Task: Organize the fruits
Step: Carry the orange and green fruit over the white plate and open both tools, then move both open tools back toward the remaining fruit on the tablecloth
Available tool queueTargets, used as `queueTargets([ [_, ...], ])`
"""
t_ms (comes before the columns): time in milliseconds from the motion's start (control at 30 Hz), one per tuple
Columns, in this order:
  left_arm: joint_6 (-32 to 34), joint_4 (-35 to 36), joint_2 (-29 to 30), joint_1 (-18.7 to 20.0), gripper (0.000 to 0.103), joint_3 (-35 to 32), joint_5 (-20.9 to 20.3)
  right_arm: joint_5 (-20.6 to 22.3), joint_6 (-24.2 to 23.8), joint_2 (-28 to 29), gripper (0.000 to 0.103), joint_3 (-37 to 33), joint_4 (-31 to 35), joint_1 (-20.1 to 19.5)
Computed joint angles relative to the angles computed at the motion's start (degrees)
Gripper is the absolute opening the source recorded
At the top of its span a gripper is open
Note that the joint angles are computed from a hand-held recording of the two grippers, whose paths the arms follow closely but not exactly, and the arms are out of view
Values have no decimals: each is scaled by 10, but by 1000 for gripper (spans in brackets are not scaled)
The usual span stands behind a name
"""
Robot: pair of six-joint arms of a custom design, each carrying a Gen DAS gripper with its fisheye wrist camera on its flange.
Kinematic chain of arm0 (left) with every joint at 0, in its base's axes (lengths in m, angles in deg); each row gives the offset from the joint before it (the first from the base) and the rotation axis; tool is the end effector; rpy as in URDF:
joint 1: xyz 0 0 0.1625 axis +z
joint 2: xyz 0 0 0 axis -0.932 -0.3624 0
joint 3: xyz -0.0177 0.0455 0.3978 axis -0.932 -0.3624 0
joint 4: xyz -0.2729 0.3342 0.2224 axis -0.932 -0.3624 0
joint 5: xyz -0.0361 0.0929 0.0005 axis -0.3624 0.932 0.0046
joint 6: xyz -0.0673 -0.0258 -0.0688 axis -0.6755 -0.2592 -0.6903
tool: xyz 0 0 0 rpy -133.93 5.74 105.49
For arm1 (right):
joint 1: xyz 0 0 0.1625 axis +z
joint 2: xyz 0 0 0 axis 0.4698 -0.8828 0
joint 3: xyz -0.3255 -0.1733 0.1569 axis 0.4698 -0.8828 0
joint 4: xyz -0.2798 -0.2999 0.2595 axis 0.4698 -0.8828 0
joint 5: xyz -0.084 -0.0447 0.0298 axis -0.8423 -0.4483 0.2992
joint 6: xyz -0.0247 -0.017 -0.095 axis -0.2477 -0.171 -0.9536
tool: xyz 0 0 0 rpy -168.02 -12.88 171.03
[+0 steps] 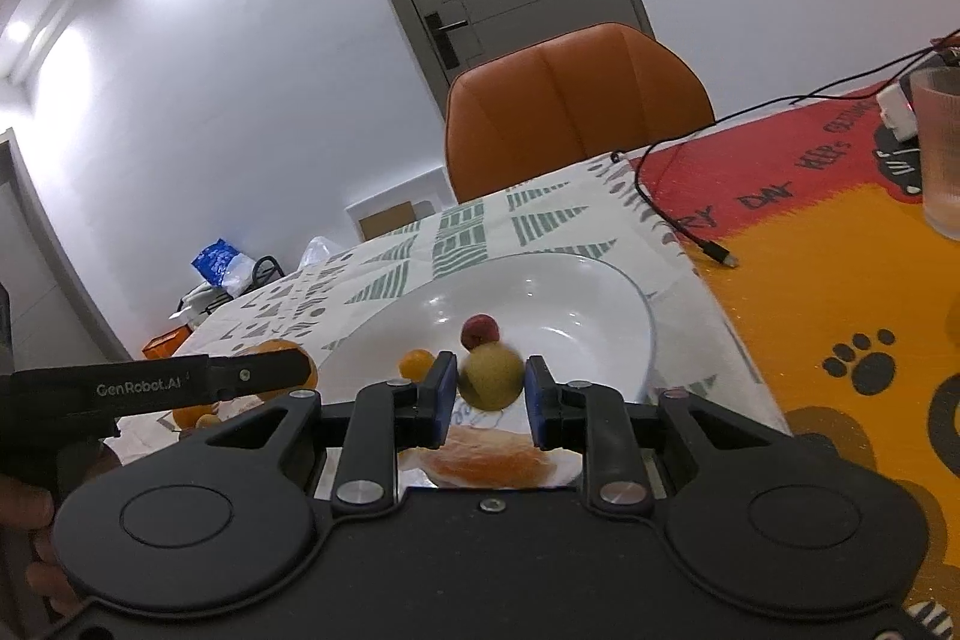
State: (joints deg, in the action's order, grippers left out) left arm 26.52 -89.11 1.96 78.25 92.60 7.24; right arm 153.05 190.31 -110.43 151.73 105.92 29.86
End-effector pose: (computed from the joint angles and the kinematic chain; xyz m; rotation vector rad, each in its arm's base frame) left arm -0.3055 -0.2675 0.0637 0.5999 2.4101 -1.1188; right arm 0.0463 -0.2563 0.2579 0.5343 -2.5725 1.3212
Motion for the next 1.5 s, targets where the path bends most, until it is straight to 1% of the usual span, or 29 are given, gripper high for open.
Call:
queueTargets([
  [100, 7, -12, 17, 5, 35, -10, -1, -6, -4, -6, 29, -1, 6, -11],
  [167, -3, -9, 24, 3, 39, -14, 11, -8, -3, -11, 33, -1, 9, -17],
  [233, -5, -8, 23, 3, 39, -15, 14, -10, -1, -17, 41, -1, 10, -23],
  [300, -10, -2, 19, 2, 41, -15, 14, -11, 0, -18, 45, 0, 11, -27],
  [433, -37, 42, 6, -2, 50, -15, 21, -12, -1, -18, 57, 2, 8, -24],
  [467, -41, 49, 2, -3, 53, -14, 22, -10, 0, -19, 59, 3, 5, -21],
  [500, -47, 59, -3, -3, 55, -13, 23, -4, 3, -20, 65, 4, 0, -15],
  [533, -55, 73, -8, -3, 57, -13, 24, 4, 8, -21, 67, 5, -6, -7],
  [600, -69, 94, -21, -5, 59, -11, 29, 12, 12, -18, 69, 5, -12, 4],
  [667, -87, 119, -31, -9, 67, -10, 35, 17, 14, -19, 75, 6, -13, 12],
  [733, -108, 147, -43, -15, 72, -8, 42, 26, 16, -25, 84, 9, -19, 23],
  [767, -114, 155, -49, -18, 75, -5, 45, 27, 16, -28, 85, 10, -20, 26],
  [833, -127, 179, -61, -24, 79, -3, 48, 28, 16, -28, 90, 11, -20, 30],
  [1033, -178, 264, -101, -36, 85, 4, 51, 63, 40, -19, 102, 12, -32, 71],
  [1133, -206, 306, -119, -40, 86, 5, 48, 71, 47, -27, 103, 16, -34, 82],
  [1267, -235, 354, -148, -56, 87, 12, 49, 77, 64, -38, 103, 22, -36, 90],
  [1400, -268, 406, -175, -71, 87, 15, 49, 105, 88, -39, 103, 27, -50, 117],
  [1500, -296, 448, -196, -81, 87, 17, 48, 112, 92, -40, 103, 30, -54, 133],
])
